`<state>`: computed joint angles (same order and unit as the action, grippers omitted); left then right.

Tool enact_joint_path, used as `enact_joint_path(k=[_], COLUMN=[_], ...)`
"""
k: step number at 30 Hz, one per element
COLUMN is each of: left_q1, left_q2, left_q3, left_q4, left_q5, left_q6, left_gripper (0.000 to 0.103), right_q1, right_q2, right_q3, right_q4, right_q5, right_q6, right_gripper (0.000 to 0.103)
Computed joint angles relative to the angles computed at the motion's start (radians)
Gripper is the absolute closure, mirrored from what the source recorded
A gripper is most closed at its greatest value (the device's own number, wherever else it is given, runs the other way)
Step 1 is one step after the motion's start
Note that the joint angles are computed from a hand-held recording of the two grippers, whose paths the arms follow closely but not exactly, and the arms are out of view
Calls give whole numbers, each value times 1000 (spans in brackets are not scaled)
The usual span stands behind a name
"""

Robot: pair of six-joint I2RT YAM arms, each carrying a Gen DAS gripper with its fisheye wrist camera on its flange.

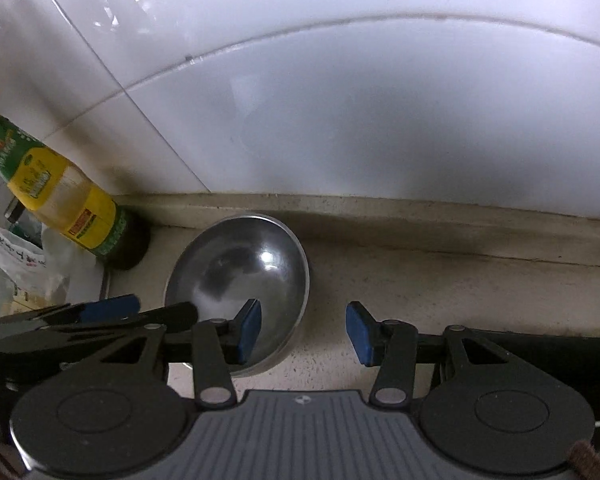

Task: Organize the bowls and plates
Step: 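Lift the steel bowl with the right tool toward another steel bowl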

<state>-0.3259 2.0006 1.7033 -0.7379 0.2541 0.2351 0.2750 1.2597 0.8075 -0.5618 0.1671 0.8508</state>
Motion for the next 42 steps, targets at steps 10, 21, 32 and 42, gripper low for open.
enact_joint_path(k=[10, 21, 32, 42], left_q1=[-31, -33, -2, 80], left_q2=[23, 40, -98, -307], left_q3=[-32, 17, -42, -167], left_q4=[31, -12, 4, 16], left_q5=[2, 24, 47, 80], left_q6=[63, 63, 67, 74], left_gripper=[50, 56, 56, 56], right_q1=[-26, -41, 19, 196], right_q2=[83, 75, -17, -66], right_q3=[-22, -37, 35, 196], right_q4=[92, 122, 19, -154], right_q5=[-88, -121, -49, 90], right_q6=[-13, -3, 14, 67], right_gripper=[74, 81, 81, 81])
